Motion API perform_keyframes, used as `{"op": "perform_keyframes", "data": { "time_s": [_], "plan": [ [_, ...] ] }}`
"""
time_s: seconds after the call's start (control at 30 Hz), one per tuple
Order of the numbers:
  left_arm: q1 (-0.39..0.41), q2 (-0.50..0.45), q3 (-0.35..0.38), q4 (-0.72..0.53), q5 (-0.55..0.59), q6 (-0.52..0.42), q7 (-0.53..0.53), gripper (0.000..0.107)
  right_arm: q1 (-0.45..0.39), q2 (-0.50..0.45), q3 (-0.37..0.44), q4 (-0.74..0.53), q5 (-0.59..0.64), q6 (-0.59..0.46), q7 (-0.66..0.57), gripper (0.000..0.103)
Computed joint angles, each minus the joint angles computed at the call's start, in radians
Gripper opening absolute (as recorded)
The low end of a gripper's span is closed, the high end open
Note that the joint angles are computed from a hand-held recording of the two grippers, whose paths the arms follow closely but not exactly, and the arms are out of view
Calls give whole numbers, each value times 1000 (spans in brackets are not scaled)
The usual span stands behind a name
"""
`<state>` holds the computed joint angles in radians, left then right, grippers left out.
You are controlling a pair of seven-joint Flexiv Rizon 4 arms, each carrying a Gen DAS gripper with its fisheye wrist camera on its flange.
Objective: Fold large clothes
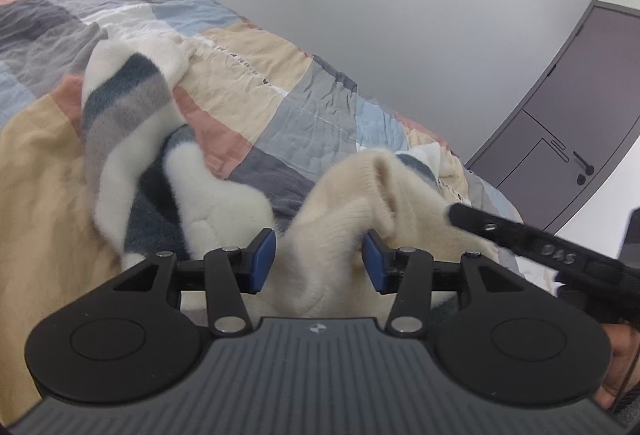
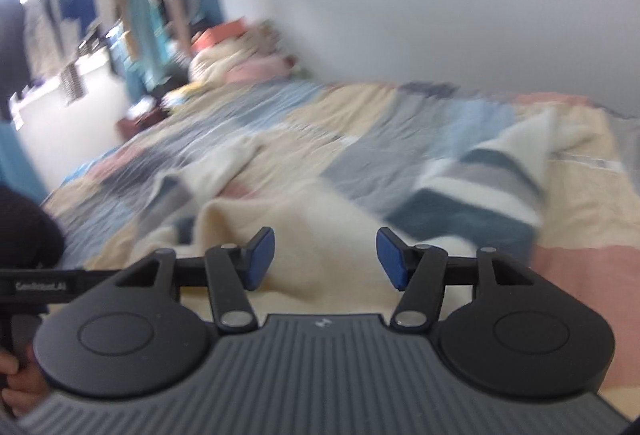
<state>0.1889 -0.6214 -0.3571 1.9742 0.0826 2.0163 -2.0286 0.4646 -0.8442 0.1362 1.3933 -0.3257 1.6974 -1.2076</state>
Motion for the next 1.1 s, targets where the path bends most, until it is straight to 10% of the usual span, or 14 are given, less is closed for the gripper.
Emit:
{"op": "perform_keyframes", "data": {
  "time_s": [0.1,0.2,0.3,0.43,0.73,1.1],
  "plan": [
    [6,-2,-4,-3,-3,-17,0,54,-82,-74,189,-120,-67,-161,-128,58],
    [11,-7,-9,-4,-11,-29,0,54,-38,-110,165,-198,-81,-242,-182,58],
    [-4,-14,9,-15,-17,-36,22,54,67,-131,-18,-235,-74,-219,-118,54],
    [-18,-30,18,-32,-24,-35,53,54,151,-147,-204,-236,-22,-167,43,16],
    [-37,-20,28,-29,-22,-12,83,66,466,-95,-734,38,220,136,290,7],
    [-436,-6,346,-32,-302,109,288,78,701,-67,-922,249,543,319,147,7]
  ]
}}
